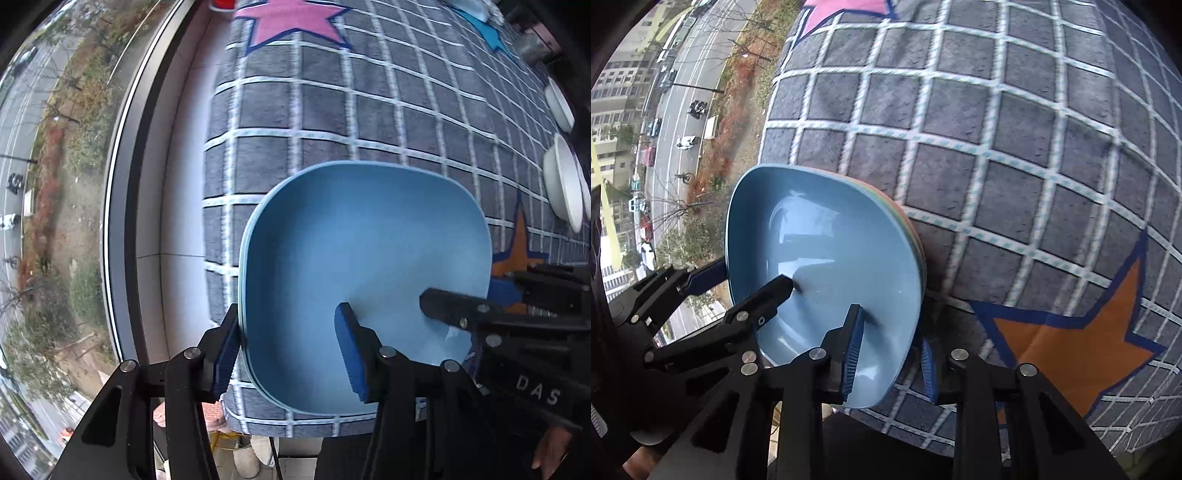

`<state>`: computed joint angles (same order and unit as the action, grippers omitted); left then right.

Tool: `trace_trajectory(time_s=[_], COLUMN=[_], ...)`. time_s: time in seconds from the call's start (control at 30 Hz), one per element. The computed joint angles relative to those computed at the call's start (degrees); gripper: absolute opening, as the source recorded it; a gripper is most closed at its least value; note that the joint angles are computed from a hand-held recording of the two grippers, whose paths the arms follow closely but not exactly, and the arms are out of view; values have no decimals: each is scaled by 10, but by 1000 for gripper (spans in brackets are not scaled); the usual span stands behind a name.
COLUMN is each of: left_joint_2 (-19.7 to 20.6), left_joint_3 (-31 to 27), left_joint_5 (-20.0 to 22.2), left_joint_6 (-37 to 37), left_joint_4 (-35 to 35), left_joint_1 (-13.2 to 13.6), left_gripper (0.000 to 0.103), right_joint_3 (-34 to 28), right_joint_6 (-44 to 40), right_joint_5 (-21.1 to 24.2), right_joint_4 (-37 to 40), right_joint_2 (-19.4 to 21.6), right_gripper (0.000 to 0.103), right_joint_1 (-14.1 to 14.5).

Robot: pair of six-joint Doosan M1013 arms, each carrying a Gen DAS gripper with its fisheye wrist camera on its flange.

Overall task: Organize plates and bowls
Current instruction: 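Lift the blue plate with both tools and lower it onto the green plate, then open both tools to release the blue plate on the stack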

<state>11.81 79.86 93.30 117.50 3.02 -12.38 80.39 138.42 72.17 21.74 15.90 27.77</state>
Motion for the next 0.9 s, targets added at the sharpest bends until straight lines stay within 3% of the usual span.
trace_trajectory(time_s=[0.27,0.43,0.47,0.53,0.57,0.73,0.9], left_joint_2=[-7,-7,-7,-7,-8,-11,-23], left_joint_3=[2,2,0,-7,-12,-36,-50], left_joint_5=[-4,-15,-13,-7,-5,1,12], left_joint_6=[17,33,30,19,14,-23,-33], left_joint_4=[-35,-11,-13,-25,-29,-47,-93], left_joint_1=[-53,-83,-83,-80,-79,-83,-106], left_gripper=[54,54,54,55,55,55,55], right_joint_3=[61,76,74,72,69,69,84], right_joint_6=[77,98,93,89,87,99,135], right_joint_5=[2,29,35,39,41,39,90], right_joint_4=[-35,-57,-54,-67,-79,-132,-191], right_joint_2=[-65,-77,-77,-84,-91,-129,-179], right_gripper=[31,34,36,69,78,78,78], right_joint_1=[-25,-40,-44,-48,-57,-64,-36])
